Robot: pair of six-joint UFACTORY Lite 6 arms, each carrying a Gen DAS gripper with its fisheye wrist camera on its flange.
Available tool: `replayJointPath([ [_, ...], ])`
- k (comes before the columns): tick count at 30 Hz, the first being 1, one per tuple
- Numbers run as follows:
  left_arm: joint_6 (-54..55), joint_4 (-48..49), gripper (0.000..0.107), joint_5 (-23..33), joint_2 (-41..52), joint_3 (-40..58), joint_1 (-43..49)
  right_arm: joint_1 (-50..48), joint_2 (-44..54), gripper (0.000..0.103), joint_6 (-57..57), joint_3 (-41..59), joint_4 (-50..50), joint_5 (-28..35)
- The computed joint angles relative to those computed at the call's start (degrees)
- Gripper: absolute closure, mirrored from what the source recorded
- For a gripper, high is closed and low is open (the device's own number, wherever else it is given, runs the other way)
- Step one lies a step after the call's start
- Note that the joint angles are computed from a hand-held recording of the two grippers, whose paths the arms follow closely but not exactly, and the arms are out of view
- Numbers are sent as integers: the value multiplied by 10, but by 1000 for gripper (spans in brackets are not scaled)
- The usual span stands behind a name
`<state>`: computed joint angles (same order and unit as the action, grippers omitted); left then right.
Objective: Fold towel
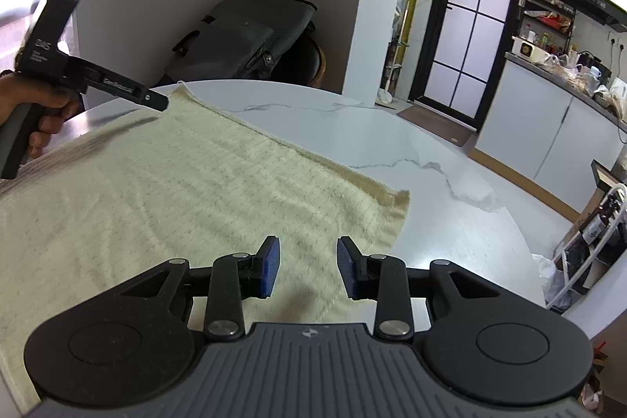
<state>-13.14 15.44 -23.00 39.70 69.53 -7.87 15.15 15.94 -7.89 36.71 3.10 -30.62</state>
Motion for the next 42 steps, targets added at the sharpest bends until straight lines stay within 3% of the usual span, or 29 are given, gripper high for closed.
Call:
replayJointPath([
  [17, 41, -25, 63, -98, -202, -284, 2, 120, -193, 67, -90, -169, 200, 5],
  [21, 25, 1, 63, -117, -232, -322, 9, 152, -240, 67, -126, -203, 268, 8],
  [25, -44, 85, 63, -174, -242, -361, 47, 186, -274, 66, -156, -227, 333, 7],
  [27, -27, 73, 63, -181, -256, -385, 46, 202, -291, 66, -166, -239, 357, 3],
  [30, 7, 47, 63, -194, -279, -423, 46, 228, -310, 57, -175, -261, 392, -6],
  [42, 82, -72, 63, -400, -350, -622, 6, 375, -370, 56, -185, -339, 552, -87],
])
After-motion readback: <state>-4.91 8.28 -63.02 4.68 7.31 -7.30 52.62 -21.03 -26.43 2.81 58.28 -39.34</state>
